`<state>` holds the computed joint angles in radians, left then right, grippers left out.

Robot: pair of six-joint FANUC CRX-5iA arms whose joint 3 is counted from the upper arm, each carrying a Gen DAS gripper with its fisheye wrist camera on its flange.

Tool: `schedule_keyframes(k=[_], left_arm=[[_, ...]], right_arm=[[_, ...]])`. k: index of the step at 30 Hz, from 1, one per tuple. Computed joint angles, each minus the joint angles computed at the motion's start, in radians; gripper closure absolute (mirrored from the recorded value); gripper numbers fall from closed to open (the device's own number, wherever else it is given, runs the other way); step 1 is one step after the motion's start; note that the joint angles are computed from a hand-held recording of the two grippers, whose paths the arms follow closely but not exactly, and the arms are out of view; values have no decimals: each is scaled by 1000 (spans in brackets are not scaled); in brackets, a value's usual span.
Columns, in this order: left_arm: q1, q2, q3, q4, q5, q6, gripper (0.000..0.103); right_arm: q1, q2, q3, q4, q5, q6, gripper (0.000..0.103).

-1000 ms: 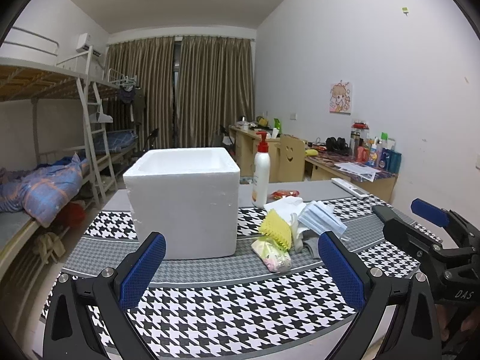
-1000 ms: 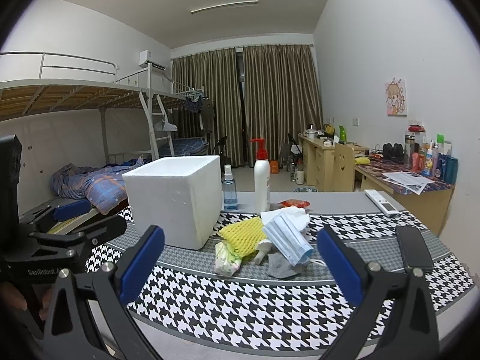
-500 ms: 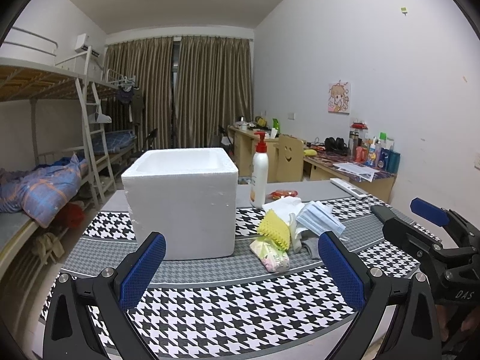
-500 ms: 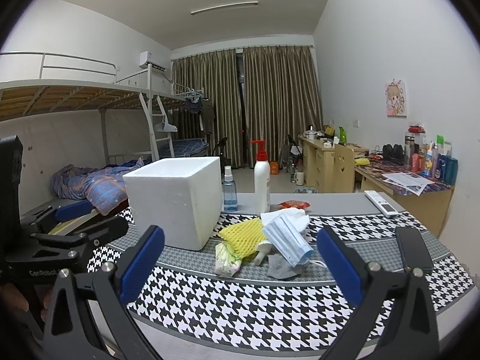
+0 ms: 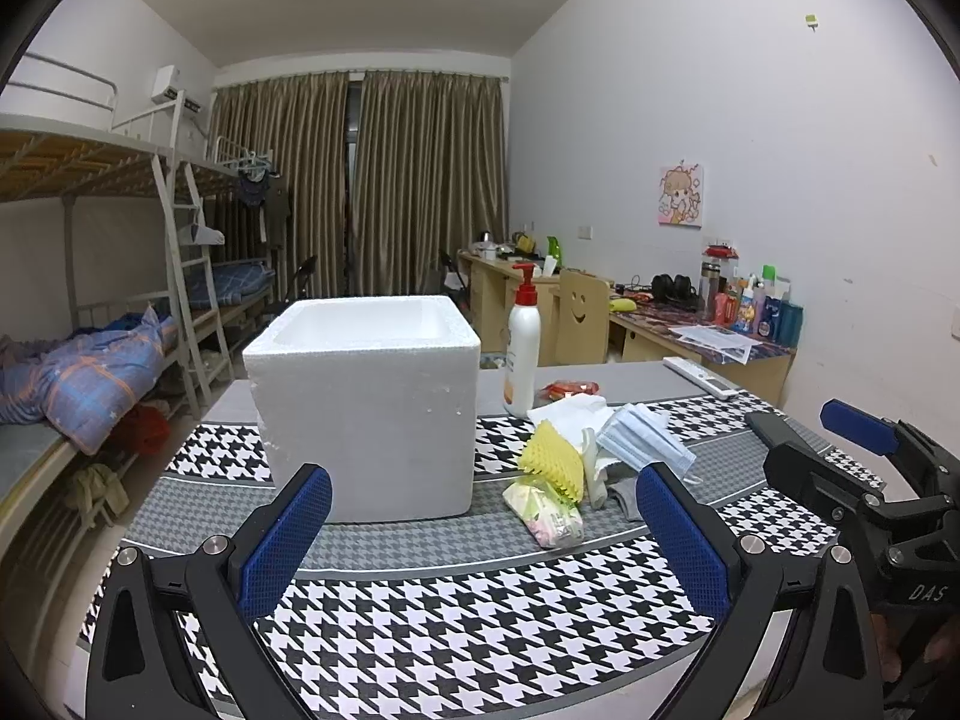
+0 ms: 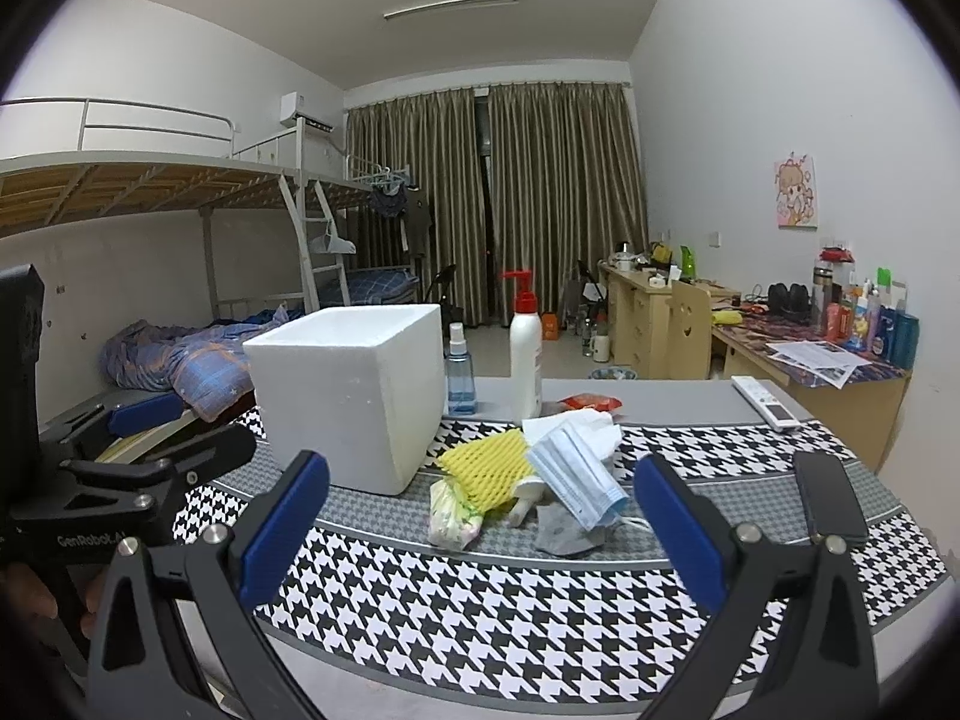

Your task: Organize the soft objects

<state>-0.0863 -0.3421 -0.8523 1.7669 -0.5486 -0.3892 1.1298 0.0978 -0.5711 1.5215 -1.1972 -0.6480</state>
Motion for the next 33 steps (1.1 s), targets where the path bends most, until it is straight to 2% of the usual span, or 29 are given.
schedule_keyframes(k=[11, 21, 26, 28, 33], left_arm=[[4, 39, 35, -47, -9, 35, 1], [-11, 116, 98, -115, 2, 86, 1], [-19, 156, 127, -152, 9, 119, 1], [-18, 177, 143, -173, 9, 144, 1], [-7, 219, 180, -241, 14, 212, 1]], right_arm=[[-23, -6, 3, -26, 8, 10, 0], [-102, -28, 7, -82, 101, 93, 0], [-142, -22, 13, -86, 158, 141, 7], [-160, -14, 25, -115, 187, 175, 15], [-196, -2, 45, -170, 232, 233, 18]])
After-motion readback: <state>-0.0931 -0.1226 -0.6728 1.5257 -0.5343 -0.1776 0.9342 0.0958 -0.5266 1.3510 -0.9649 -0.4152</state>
